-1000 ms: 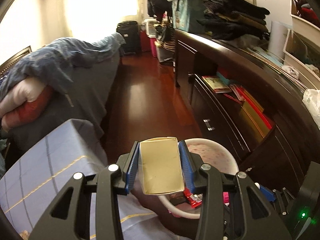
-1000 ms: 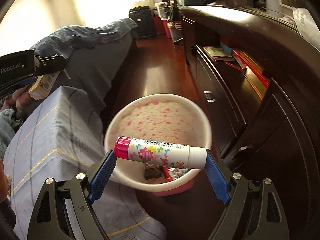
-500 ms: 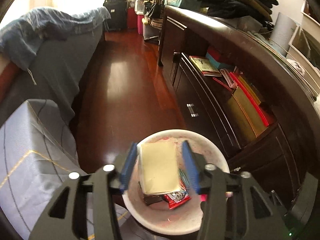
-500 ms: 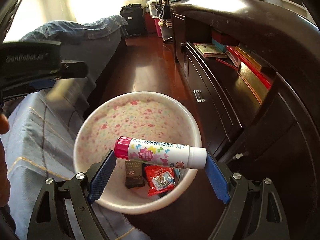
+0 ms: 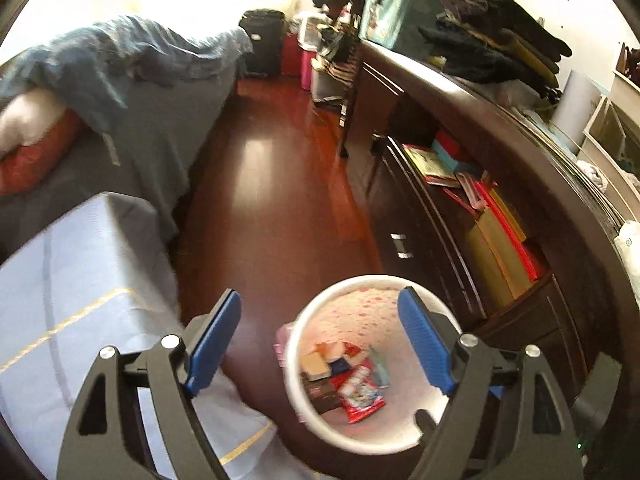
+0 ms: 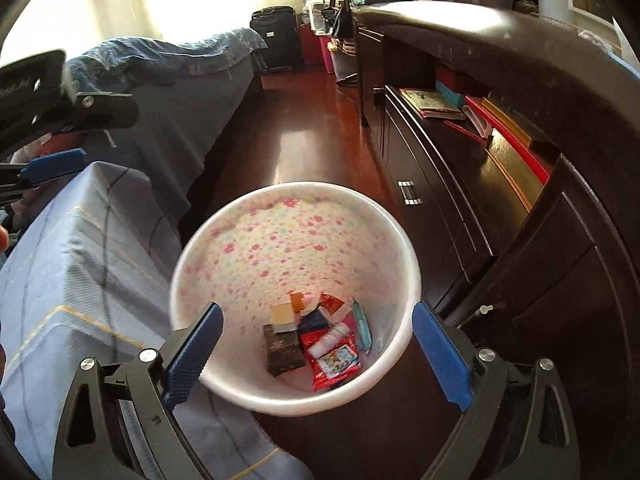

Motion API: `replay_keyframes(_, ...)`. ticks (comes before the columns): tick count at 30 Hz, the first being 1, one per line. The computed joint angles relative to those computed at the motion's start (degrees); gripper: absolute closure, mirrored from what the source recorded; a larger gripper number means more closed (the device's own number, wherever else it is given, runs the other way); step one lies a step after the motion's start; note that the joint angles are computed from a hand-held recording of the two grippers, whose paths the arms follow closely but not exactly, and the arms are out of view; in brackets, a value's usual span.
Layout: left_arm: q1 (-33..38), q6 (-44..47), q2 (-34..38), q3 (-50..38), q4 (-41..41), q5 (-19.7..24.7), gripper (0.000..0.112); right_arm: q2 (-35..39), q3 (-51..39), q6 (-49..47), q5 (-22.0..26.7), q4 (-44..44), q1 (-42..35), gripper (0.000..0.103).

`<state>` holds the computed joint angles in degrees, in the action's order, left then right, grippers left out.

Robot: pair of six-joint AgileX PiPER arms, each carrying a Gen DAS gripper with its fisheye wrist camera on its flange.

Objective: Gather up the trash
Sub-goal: 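Grasp the crumpled white tissue with the left tool while the right tool grasps the brown paper ball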

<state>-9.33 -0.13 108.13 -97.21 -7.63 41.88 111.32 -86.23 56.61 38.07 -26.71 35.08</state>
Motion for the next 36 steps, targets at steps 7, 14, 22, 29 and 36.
replay_keyframes(7, 6.2, -3.8, -13.9, 12.3, 4.9, -2.0, 0.022, -2.4, -3.3, -2.4, 4.0, 1.6, 5.3, 0.006)
replay_keyframes(14, 18.5, -3.6, -26.4, 24.3, 6.1, -2.0, 0.021, -0.7, -11.4, -8.6, 6.8, 4.7, 12.8, 0.004)
replay_keyframes(22, 44.2, 2.2, -35.0, 35.6, 1.3, -3.1, 0.021, 6.6, -25.3, -17.1, 12.1, 9.4, 19.4, 0.004)
replay_keyframes(29, 62.1, 0.0, -31.8, 36.4, 2.4, -5.1, 0.021, 12.7, -37.2, -21.8, 16.8, 11.3, 24.3, 0.004)
replay_keyframes(36, 68.2, 4.0, -23.7, 31.4, -5.1, -0.1, 0.021, 19.2, -50.2, -24.5, 23.9, 11.5, 27.3, 0.004)
